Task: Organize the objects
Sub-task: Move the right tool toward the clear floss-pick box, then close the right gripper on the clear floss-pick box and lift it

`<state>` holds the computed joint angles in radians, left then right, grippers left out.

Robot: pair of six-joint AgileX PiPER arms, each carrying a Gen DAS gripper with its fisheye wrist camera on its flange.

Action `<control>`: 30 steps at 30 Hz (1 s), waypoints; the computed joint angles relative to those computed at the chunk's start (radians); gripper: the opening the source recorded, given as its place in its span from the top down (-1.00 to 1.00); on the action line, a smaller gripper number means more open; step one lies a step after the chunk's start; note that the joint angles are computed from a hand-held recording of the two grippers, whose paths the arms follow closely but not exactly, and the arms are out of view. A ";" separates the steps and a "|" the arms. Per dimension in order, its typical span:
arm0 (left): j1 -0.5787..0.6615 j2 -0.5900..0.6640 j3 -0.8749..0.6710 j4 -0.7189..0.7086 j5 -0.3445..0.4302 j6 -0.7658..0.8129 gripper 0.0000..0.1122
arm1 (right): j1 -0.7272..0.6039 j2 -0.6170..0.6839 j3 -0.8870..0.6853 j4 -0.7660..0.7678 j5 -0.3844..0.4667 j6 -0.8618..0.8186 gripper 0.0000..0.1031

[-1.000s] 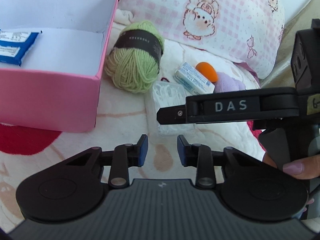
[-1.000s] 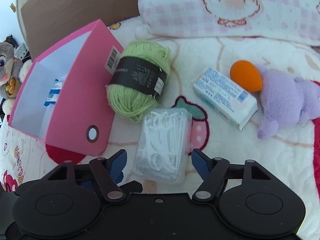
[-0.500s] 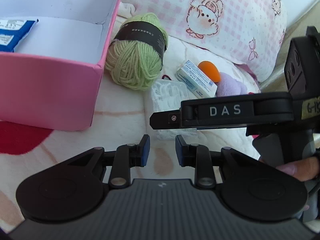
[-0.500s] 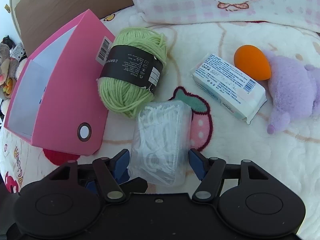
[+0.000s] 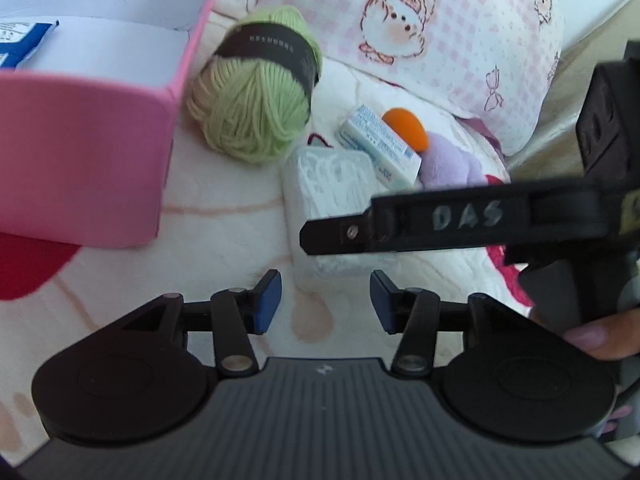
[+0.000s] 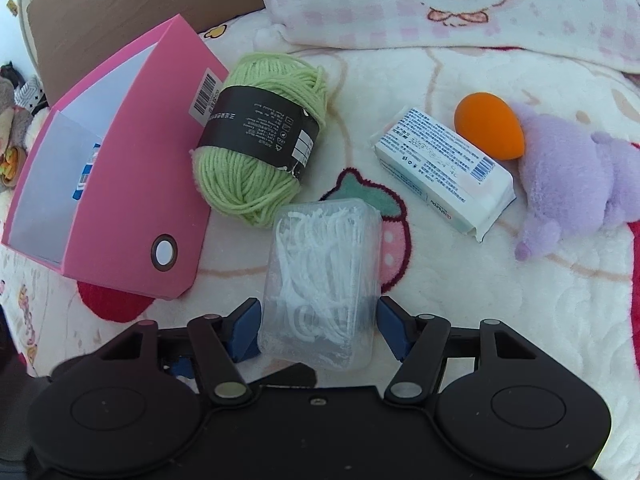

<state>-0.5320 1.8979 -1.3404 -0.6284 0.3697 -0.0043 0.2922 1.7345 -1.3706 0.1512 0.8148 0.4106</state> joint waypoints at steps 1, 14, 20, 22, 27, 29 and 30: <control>-0.004 0.001 0.008 -0.025 -0.013 0.031 0.18 | -0.007 -0.001 0.004 0.015 -0.002 -0.006 -0.32; 0.028 -0.075 0.095 -0.224 0.058 0.158 0.19 | 0.014 -0.004 -0.014 0.071 0.077 -0.057 -0.35; 0.027 -0.099 0.115 -0.145 0.029 0.077 0.29 | 0.040 -0.014 -0.028 -0.009 0.100 -0.004 -0.49; 0.028 -0.102 0.111 -0.121 0.026 0.061 0.35 | 0.035 -0.028 -0.015 -0.015 0.079 -0.001 -0.56; 0.053 -0.057 0.063 -0.196 0.070 0.110 0.38 | 0.016 -0.012 -0.018 0.013 0.067 -0.020 -0.56; 0.056 -0.052 0.055 -0.191 0.068 0.106 0.39 | 0.010 0.002 -0.026 0.042 0.071 -0.048 -0.51; 0.056 -0.048 0.049 -0.174 0.070 0.092 0.39 | 0.011 0.009 -0.030 0.048 0.074 -0.058 -0.49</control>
